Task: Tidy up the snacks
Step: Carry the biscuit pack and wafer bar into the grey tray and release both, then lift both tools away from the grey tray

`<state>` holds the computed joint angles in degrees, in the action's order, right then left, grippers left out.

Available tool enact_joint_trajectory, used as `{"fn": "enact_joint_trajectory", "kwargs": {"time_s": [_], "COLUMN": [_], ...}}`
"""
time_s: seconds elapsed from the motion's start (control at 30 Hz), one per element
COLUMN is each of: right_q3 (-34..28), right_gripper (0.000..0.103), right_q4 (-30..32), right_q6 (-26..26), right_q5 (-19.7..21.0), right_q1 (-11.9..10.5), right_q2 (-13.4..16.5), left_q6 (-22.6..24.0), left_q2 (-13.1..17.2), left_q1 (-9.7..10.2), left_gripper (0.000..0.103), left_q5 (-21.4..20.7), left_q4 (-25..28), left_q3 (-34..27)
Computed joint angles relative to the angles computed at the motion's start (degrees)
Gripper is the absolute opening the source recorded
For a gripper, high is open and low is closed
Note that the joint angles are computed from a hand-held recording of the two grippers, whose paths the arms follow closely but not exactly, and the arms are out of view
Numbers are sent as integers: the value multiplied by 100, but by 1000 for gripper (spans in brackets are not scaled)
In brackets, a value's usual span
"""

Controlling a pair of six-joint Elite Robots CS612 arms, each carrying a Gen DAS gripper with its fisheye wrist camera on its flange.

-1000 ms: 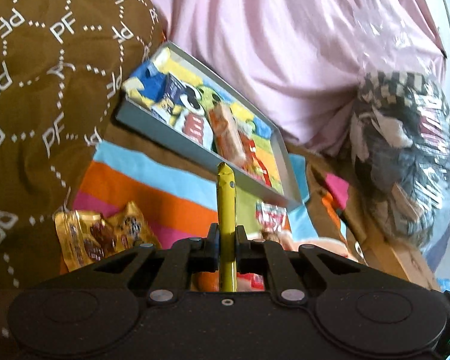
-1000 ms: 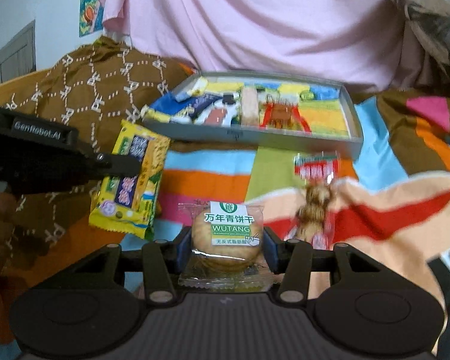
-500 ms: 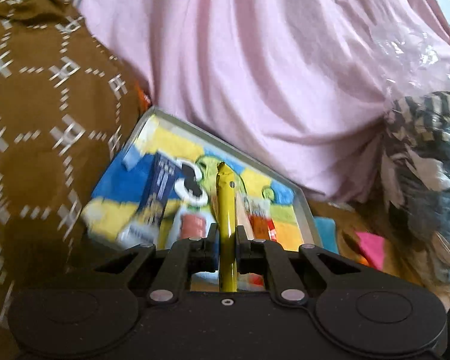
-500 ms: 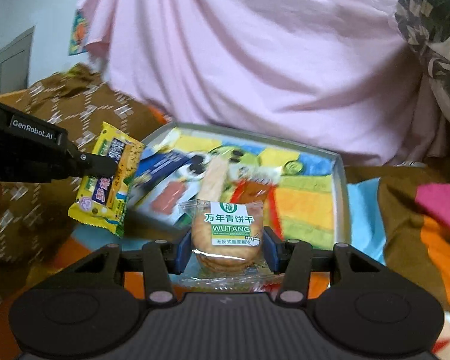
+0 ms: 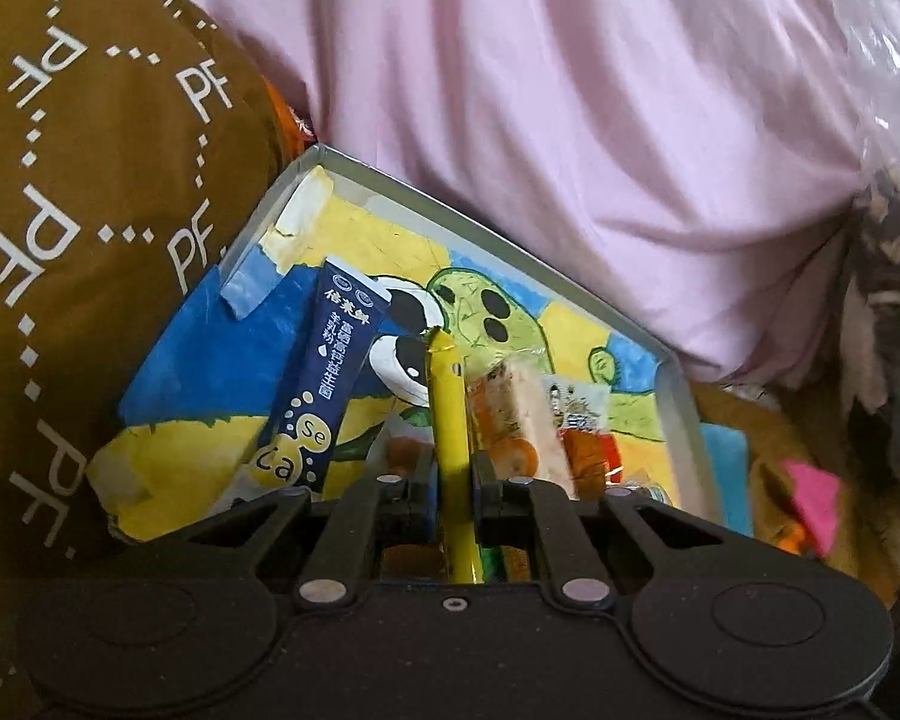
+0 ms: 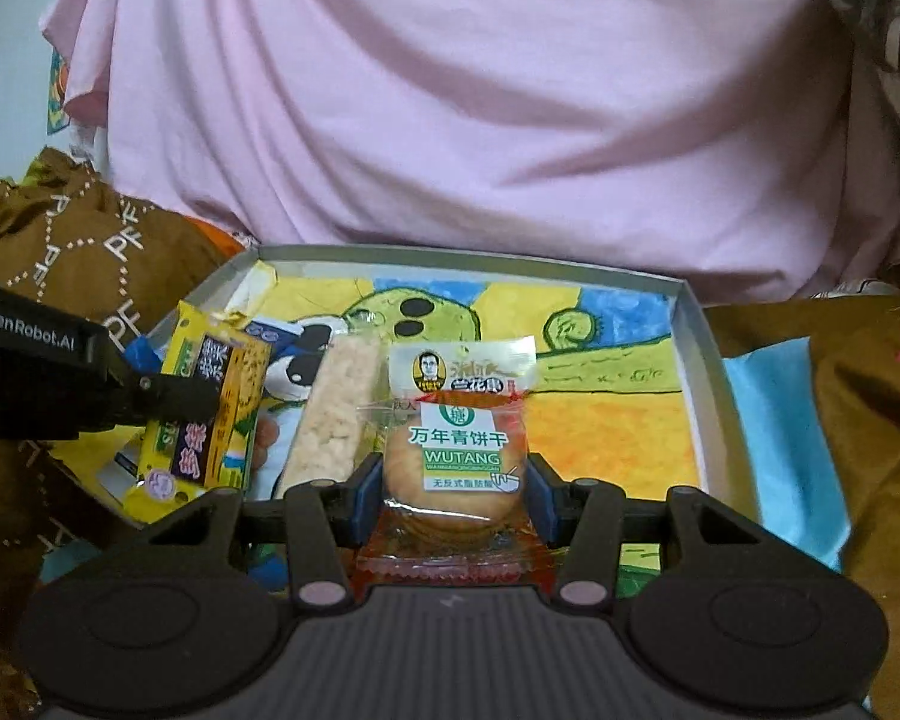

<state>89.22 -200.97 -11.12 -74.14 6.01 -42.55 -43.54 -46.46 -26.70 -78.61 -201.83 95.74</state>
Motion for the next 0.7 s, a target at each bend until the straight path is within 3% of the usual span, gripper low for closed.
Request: {"fn": "enact_joint_trajectory", "kwargs": {"time_s": [0.13,0.33,0.47,0.7], "right_q3": [4,45,104,293], "right_gripper": [54,59,68,83], "right_q4": [83,-16,-187,-702], "right_q6": [-43,-115,-129,-79], "right_q5": [-95,-266,-321,-351], "right_q1": [25,79,95,91], "right_q2": [4,-10,-21,-62], "left_q6": [413,1347,1196,1015], "left_q2": [-41,-157,-231,-401], "left_q1": [-104,-399,-410,-453], "left_gripper": [15,31,45,77], "left_q5": [388,1709,1800,2086], "left_q4": [212,998,927,716], "left_q3": [-17,-10,139,381]}}
